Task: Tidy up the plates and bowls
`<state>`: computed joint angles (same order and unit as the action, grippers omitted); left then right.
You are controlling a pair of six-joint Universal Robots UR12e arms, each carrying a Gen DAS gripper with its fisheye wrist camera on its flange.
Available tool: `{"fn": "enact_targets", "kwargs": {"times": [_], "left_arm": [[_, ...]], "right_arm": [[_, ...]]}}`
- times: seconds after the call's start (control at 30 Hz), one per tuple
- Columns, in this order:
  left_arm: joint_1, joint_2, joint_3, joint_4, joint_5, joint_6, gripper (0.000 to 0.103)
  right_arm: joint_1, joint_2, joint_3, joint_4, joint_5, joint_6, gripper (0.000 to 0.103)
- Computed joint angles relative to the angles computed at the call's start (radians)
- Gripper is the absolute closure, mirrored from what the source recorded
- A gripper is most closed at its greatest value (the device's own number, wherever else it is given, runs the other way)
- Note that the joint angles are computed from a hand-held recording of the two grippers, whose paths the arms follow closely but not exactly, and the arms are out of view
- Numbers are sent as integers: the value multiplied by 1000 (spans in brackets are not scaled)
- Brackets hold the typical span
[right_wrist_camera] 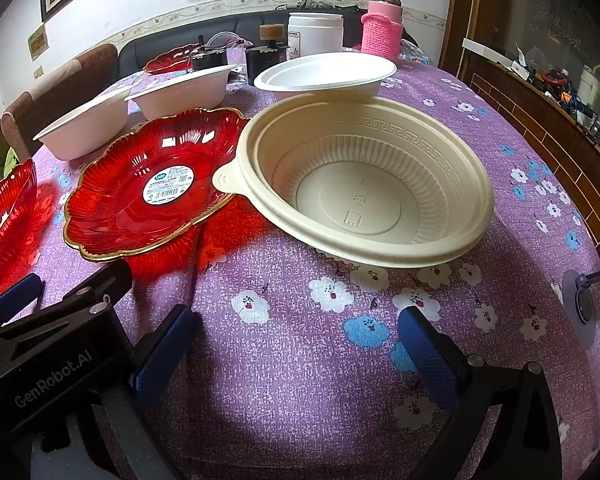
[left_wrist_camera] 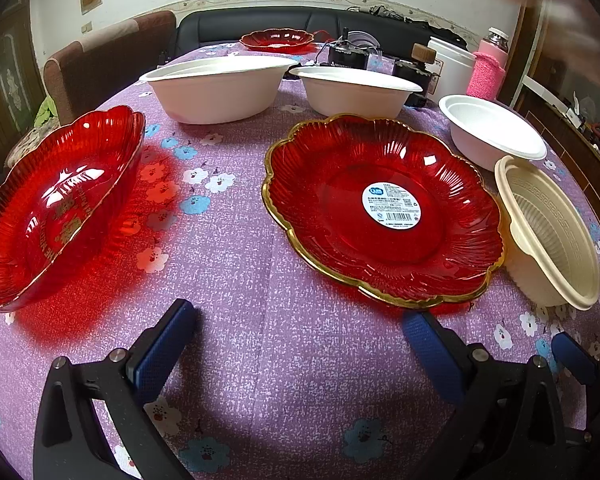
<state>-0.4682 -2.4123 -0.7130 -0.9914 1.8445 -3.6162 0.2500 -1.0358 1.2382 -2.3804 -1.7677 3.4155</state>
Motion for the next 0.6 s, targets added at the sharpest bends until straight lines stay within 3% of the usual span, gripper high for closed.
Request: {"fn": "enact_targets", "kwargs": {"times": [0.6], "left_arm": [[1,-24,63,-77,-15,35,0]], "right_arm": [[3,1,0,1,-5,-11,1]]}}
